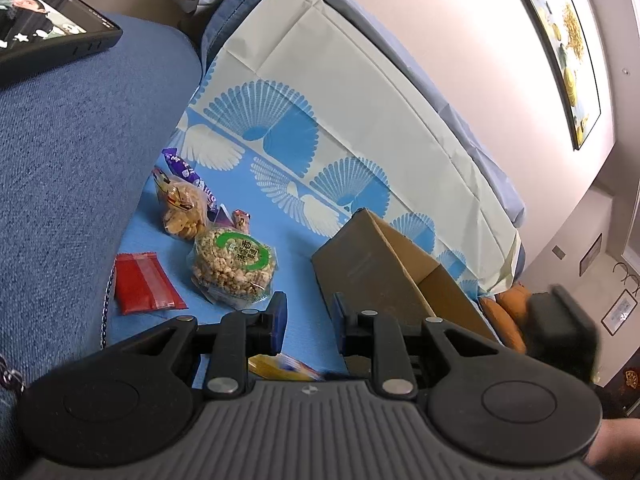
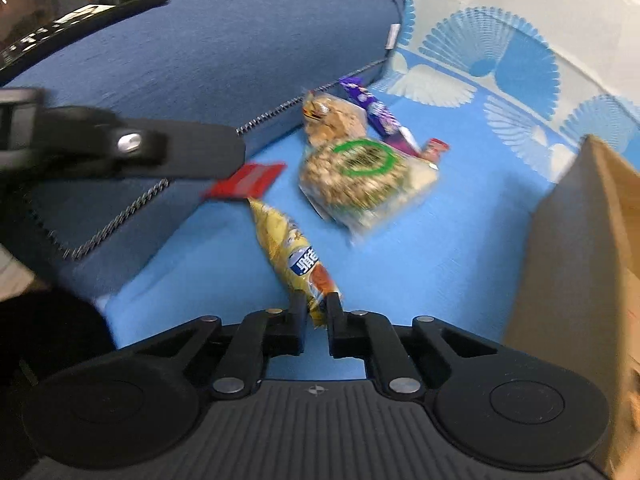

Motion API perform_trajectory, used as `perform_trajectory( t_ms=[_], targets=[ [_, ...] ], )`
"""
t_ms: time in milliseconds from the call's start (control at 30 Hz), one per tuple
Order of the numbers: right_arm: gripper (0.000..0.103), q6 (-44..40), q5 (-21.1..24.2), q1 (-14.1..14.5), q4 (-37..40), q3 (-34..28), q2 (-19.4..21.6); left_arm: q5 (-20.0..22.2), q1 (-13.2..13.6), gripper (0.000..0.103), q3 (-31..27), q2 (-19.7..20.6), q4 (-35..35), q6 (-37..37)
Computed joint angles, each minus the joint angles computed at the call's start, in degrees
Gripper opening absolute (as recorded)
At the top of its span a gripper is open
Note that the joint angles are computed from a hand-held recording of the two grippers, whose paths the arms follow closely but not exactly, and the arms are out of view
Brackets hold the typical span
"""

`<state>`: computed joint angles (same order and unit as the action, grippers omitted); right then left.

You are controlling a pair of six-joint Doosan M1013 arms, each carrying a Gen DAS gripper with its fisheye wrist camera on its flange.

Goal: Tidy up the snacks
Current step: 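Grasp the yellow wafer stick with the right tool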

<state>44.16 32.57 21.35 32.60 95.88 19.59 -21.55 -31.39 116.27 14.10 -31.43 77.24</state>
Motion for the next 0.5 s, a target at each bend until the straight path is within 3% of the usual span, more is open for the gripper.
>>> perform_trajectory(
  t_ms=[133,333,400,467,500],
  targets=[
    [0.009,10.5,0.1,0.2,-9.2,1.9,-2.2,1.0,-0.2,0.026,-0.5,0.1,-4.3,3.6],
    [0.012,12.4,1.1,-0.7,-4.9,4.6,-3.0,3.0,-0.4,0.026,-1.7,0.5,-12.7,11.6],
    [0.024,8.1,1.0,-1.5,0.9,6.2,-3.6,3.8,-0.5,0.026,-2.2,0.7,-17.4,16.9],
    [0.05,2.6,-1.7,-1.9,6.3,8.1,-4.2,4.3,-0.7,0.026,-2.8,0.8,-23.3,23.4],
    [0.052,-0.2,-2.7,-2.0,8.8,8.7,-4.2,4.6,-0.8,0.026,-3.3,1.0,-27.8,28.1]
  ],
)
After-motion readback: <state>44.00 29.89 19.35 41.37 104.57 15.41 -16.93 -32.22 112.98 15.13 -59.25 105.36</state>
